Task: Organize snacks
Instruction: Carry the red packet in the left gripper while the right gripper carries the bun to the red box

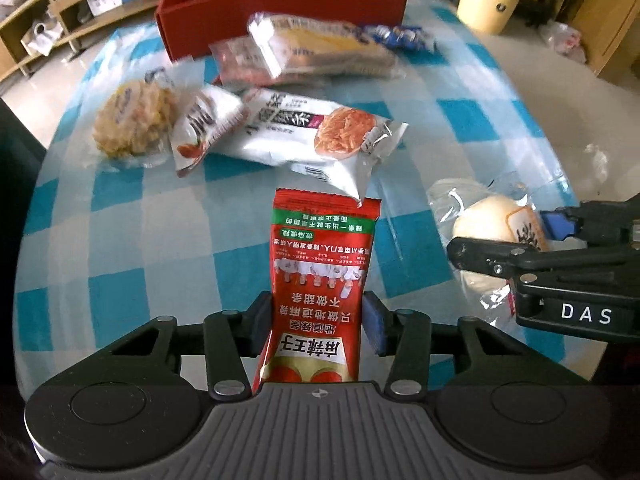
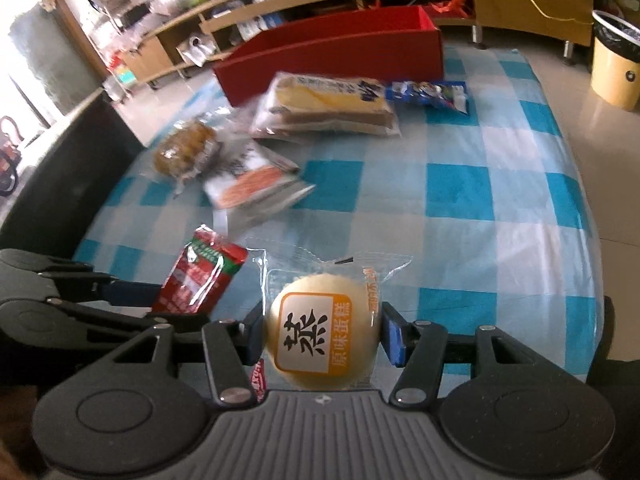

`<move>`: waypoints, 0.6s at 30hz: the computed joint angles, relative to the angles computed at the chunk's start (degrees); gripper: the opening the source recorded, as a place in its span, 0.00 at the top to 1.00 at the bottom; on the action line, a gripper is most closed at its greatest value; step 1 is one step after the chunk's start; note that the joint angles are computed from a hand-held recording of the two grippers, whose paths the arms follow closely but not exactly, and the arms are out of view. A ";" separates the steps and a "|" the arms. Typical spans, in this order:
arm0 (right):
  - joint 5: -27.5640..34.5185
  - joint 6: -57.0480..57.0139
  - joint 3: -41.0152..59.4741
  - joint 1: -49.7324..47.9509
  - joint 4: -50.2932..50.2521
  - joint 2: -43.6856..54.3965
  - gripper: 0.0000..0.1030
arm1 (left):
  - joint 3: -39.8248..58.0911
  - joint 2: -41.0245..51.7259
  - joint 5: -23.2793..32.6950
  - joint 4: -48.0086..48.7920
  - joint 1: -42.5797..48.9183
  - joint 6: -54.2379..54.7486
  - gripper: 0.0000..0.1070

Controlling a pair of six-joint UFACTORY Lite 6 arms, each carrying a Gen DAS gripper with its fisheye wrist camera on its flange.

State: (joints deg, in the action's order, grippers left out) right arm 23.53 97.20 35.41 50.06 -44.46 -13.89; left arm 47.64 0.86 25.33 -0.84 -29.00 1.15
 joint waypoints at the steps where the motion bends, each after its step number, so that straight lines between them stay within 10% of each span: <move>1: 0.33 0.05 -0.08 0.37 0.15 -0.78 0.47 | -0.06 -0.87 0.52 -1.34 0.23 1.23 0.49; 18: 0.80 -4.46 -2.04 -3.71 2.36 -10.03 0.47 | 2.08 -6.23 4.98 -6.39 2.19 9.26 0.52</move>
